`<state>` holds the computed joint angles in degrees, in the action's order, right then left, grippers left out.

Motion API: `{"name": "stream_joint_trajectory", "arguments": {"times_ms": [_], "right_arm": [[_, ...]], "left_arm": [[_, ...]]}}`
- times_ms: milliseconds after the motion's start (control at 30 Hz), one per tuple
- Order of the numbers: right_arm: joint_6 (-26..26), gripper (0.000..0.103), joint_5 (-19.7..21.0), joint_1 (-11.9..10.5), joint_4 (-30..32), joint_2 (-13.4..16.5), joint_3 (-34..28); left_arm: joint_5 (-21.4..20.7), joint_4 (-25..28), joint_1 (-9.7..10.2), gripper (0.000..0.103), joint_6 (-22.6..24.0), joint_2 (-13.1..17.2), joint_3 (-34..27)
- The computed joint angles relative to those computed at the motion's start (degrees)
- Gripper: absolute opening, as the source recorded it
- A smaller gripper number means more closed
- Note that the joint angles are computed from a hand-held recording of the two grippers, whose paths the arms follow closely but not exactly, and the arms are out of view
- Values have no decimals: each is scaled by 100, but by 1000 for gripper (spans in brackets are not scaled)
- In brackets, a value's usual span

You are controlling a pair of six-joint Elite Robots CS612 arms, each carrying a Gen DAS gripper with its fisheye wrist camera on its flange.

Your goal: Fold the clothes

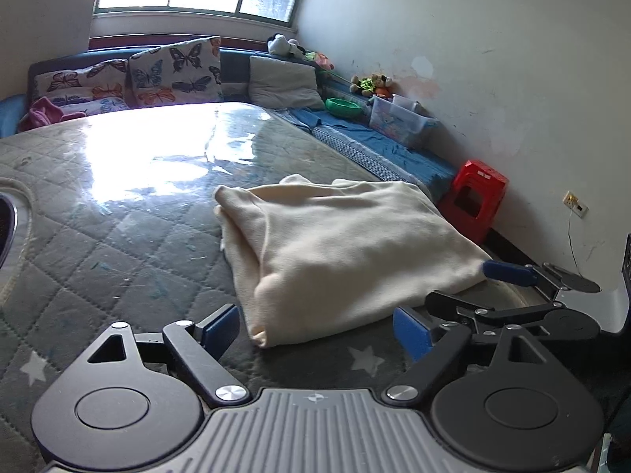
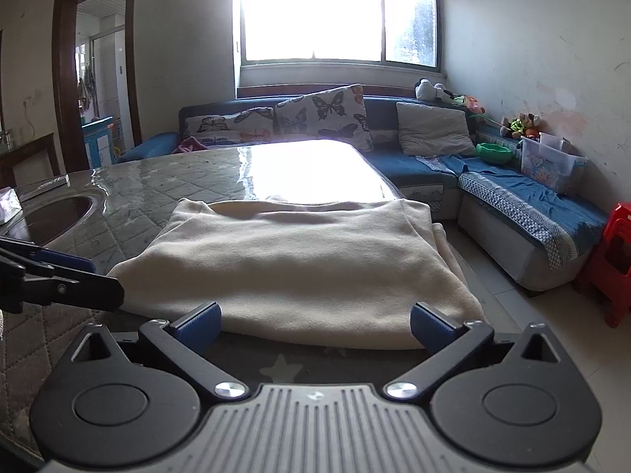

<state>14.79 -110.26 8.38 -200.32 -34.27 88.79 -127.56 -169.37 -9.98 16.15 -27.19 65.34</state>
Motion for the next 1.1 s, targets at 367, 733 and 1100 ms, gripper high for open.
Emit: {"name": "stream_joint_trajectory", "arguments": {"times_ms": [367, 733, 1100], "right_arm": [[104, 103, -9, 35, 78, 17, -30], [109, 103, -161, 105, 45, 38, -41], [698, 103, -215, 165, 434, -63, 74]], "left_arm": [[242, -277, 78, 103, -288, -7, 58], [476, -341, 96, 103, -291, -105, 246], [611, -408, 60, 103, -76, -215, 467]]}}
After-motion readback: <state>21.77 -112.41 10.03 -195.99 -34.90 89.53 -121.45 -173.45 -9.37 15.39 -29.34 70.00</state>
